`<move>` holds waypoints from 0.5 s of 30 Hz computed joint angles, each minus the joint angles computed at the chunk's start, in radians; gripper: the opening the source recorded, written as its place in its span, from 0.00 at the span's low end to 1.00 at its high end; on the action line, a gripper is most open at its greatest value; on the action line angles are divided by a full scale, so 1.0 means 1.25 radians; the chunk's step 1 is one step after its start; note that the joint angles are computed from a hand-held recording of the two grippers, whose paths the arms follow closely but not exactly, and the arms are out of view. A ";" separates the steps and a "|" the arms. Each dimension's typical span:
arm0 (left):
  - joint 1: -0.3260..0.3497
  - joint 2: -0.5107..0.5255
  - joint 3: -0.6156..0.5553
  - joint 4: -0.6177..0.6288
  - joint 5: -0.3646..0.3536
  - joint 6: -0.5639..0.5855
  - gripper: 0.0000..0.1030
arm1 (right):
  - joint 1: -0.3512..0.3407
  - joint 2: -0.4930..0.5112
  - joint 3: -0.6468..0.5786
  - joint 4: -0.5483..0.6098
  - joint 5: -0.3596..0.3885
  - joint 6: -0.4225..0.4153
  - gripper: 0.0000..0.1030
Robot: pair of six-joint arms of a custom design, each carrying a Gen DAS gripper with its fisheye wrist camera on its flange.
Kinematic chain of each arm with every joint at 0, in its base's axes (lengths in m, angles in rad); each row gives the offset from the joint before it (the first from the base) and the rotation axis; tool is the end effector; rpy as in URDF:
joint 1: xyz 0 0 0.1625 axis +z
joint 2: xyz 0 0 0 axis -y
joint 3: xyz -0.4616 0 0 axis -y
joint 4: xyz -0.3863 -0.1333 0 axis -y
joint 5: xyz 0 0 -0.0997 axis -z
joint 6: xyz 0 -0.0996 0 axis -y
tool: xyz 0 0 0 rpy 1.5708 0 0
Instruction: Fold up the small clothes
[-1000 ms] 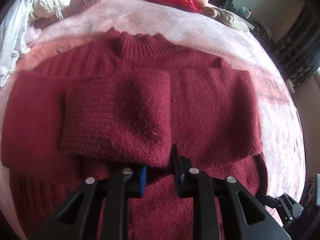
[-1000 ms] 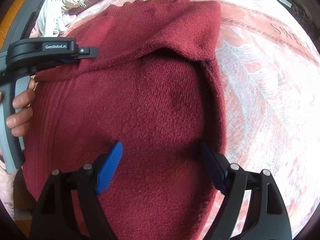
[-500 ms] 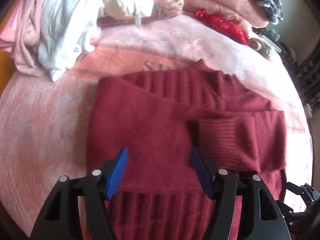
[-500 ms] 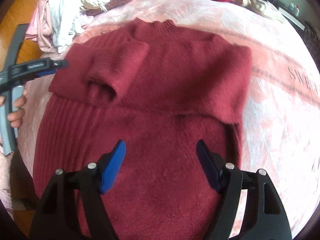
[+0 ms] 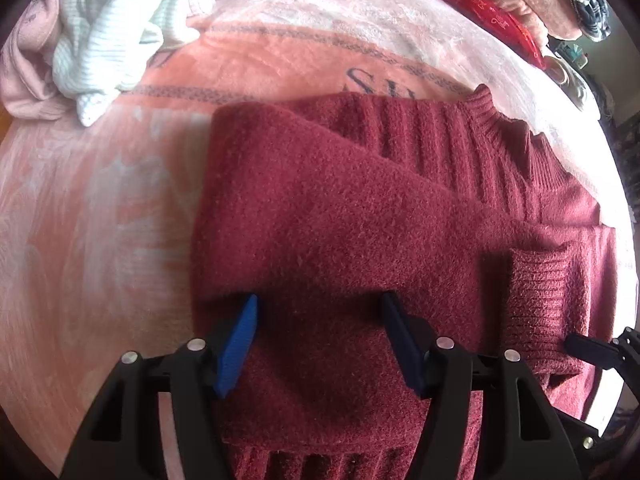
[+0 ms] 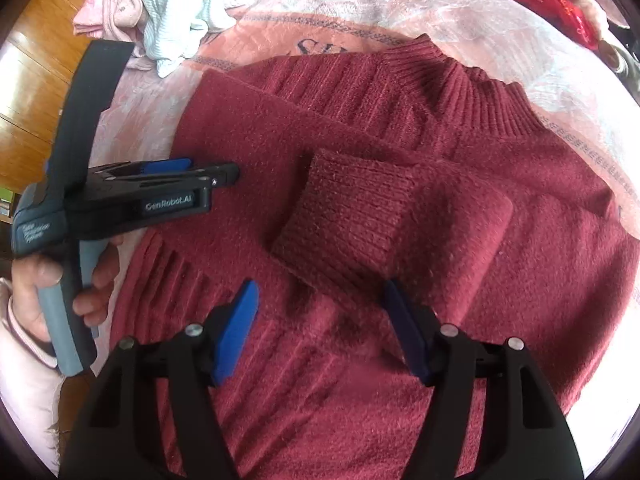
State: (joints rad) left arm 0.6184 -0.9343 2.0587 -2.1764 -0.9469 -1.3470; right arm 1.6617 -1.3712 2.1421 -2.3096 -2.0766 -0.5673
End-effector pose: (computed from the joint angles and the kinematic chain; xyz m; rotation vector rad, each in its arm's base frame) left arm -0.2863 -0.4387 0.0656 -0.2679 2.3834 -0.4441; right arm 0.1269 -0.4558 0.2555 0.8669 -2.5044 -0.2029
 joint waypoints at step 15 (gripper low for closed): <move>-0.008 -0.010 0.029 -0.038 0.011 -0.007 0.65 | -0.048 -0.042 -0.028 -0.053 0.038 -0.046 0.09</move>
State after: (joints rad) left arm 0.6082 -0.9472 2.0948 -2.2242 -0.9337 -1.3562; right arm 1.6022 -1.4235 2.1071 -2.3764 -2.0288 -0.6242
